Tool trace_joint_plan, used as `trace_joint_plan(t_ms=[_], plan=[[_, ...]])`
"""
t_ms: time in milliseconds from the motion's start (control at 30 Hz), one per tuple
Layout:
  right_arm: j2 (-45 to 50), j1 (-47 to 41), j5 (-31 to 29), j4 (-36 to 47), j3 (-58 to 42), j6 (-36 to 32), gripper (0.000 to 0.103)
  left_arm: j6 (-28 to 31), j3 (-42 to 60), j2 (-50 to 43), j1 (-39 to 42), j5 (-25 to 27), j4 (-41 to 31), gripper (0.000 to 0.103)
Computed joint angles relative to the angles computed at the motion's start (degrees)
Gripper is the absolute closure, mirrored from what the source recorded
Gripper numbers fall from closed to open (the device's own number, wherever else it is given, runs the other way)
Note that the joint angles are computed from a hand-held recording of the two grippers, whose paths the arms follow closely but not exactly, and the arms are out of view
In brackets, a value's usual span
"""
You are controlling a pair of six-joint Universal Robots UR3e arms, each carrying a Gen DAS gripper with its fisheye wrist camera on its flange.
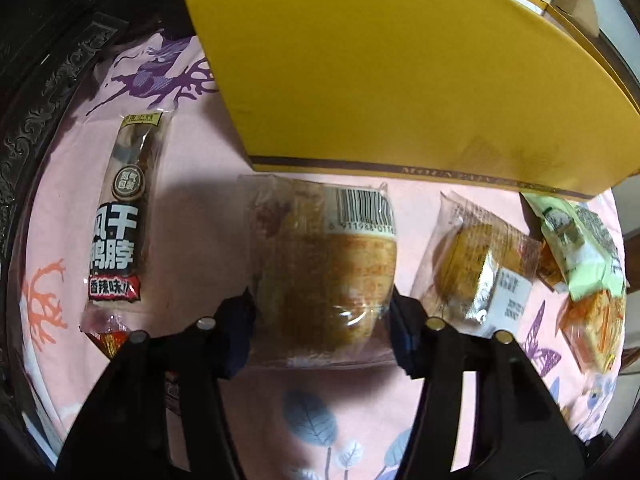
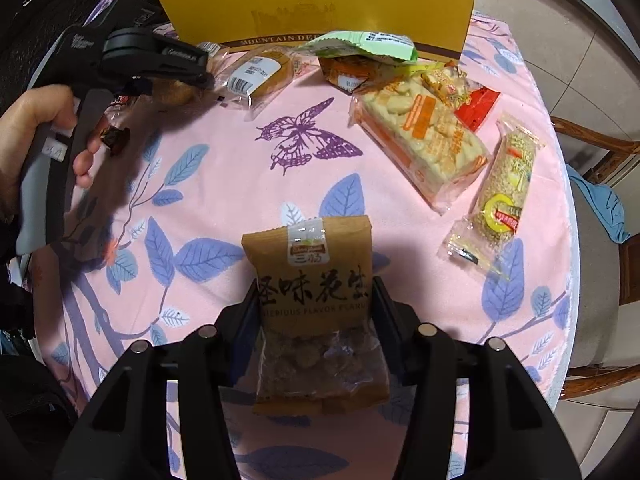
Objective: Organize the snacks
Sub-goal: 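Grasp round bread bag with left tool while right tool grasps brown peanut bag, then carry both held bags into the yellow box and release them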
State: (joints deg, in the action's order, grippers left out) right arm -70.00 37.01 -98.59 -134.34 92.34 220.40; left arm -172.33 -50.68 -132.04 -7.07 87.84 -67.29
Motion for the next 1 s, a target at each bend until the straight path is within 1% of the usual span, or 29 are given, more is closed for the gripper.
trace_joint_plan(t_ms=[33, 67, 133, 167, 233, 300, 400, 567, 667, 833, 1000], plan=[[0.09, 0.27, -0.45, 0.10, -0.16, 0.28, 0.055, 0.14, -1.95, 1.30, 0.30, -0.52, 0.70, 0.049], [0.15, 0.50, -1.27, -0.06, -0.11, 0.74, 0.056, 0.32, -5.51, 3.62, 0.58, -1.15, 2.13, 0.049], [-0.68, 0.23, -0.52, -1.84, 1.24, 2.23, 0.063, 1.24, -10.80, 8.06, 1.63, -3.04, 3.95, 0.050], [-1.17, -0.08, -0.13, -2.96, 2.03, 2.47, 0.064, 1.62, -12.41, 9.65, 2.12, -3.89, 4.31, 0.050], [-1.02, 0.38, -1.20, -3.46, 1.11, 2.56, 0.066, 2.15, -16.41, 13.90, 3.19, -6.36, 5.07, 0.050], [-0.20, 1.31, -2.33, -3.02, -1.40, 2.22, 0.066, 3.22, -19.65, 17.71, 4.18, -8.36, 5.43, 0.050], [1.07, 2.44, -3.77, -2.29, -5.36, 2.12, 0.066, 4.12, -23.26, 22.26, 4.23, -9.96, 6.15, 0.050], [2.53, 4.01, -7.67, -0.80, -13.18, 1.01, 0.066, 5.35, -25.10, 27.12, 5.47, -12.21, 5.20, 0.050], [3.63, 5.54, -10.49, 1.36, -18.30, 1.69, 0.066, 6.56, -25.00, 28.83, 7.18, -13.79, 4.07, 0.050], [3.46, 6.37, -13.62, 2.47, -21.21, 2.61, 0.066, 8.20, -24.37, 30.63, 9.26, -15.74, 2.16, 0.050], [3.15, 6.48, -14.98, 2.63, -21.86, 3.30, 0.066, 9.26, -23.23, 31.55, 9.94, -16.95, 0.21, 0.050]])
